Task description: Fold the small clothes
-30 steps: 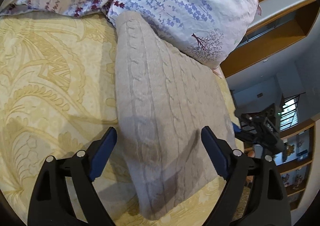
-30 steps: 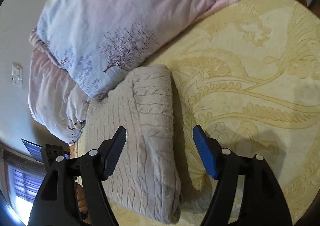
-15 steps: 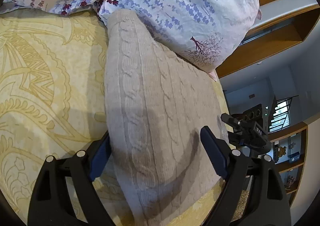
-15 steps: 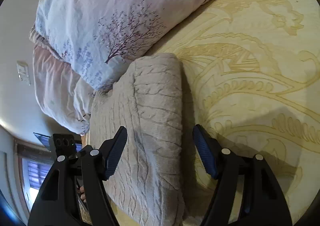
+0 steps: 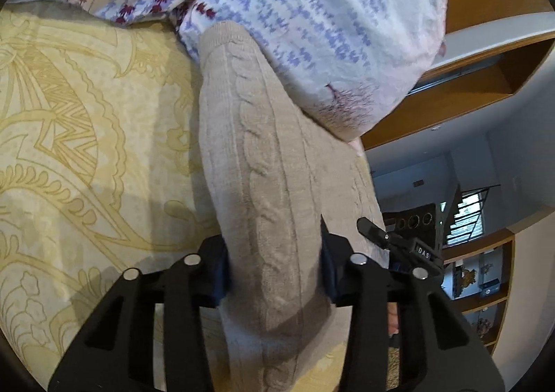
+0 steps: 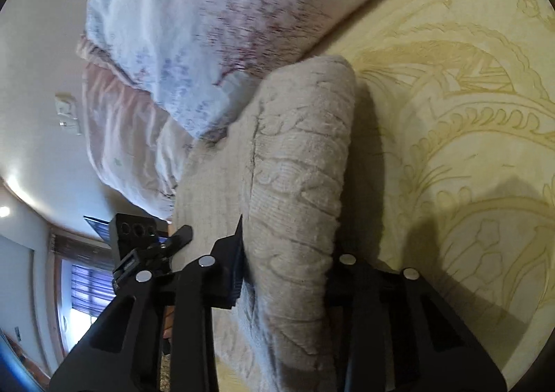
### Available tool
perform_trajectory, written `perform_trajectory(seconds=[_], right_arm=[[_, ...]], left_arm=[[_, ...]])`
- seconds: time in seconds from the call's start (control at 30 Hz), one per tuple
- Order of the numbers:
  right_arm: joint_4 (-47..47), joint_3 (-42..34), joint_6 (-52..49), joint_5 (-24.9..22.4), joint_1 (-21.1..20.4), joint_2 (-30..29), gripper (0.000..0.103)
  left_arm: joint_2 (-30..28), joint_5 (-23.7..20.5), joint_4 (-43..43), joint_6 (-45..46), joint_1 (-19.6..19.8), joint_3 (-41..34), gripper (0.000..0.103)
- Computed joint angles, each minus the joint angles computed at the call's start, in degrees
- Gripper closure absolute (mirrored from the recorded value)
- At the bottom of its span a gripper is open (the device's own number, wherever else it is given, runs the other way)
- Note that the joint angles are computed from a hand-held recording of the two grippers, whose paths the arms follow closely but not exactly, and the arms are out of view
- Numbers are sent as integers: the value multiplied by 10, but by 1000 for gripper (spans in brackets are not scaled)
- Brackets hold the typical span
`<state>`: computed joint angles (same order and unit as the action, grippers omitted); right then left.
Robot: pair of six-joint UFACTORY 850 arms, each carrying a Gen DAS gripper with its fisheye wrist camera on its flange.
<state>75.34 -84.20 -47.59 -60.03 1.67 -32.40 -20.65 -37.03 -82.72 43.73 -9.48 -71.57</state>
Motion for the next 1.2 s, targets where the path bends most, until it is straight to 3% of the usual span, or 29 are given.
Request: perform_trajectory(seconds=[0.23, 0.5, 0.6, 0.7, 0.73, 0.8, 0.93, 1.03, 1.13, 1.17, 1.2], right_arm=[[7, 38, -41, 13, 30, 57, 74], [28, 26, -121, 71, 107, 66, 75], [33, 8, -132, 114, 143, 45, 75], [-43, -21, -47, 170, 171, 13, 73], [-53, -24, -29, 185, 175, 5, 71], [-44, -24, -18, 172, 170, 1, 65], [-35, -10, -5, 177, 154, 21, 59], [-2, -4, -19, 179, 142, 29, 58], [-4, -10, -12, 169, 140, 23, 59], [-11, -12, -16, 167, 143, 20, 65], [-8, -10, -28, 175, 148, 22, 84]], left_arm=[[63, -11, -10, 48, 17, 50, 65], [158, 16, 60, 26, 85, 121, 64], [164, 27, 87, 0, 115, 136, 62], [150, 80, 139, -60, 128, 145, 58], [139, 74, 127, -60, 134, 146, 53], [137, 59, 75, -27, 145, 159, 49], [167, 120, 152, -73, 124, 164, 44], [198, 176, 199, -100, 101, 174, 32], [228, 209, 245, -127, 81, 191, 28], [236, 216, 264, -142, 75, 197, 26], [243, 223, 280, -155, 71, 203, 25]])
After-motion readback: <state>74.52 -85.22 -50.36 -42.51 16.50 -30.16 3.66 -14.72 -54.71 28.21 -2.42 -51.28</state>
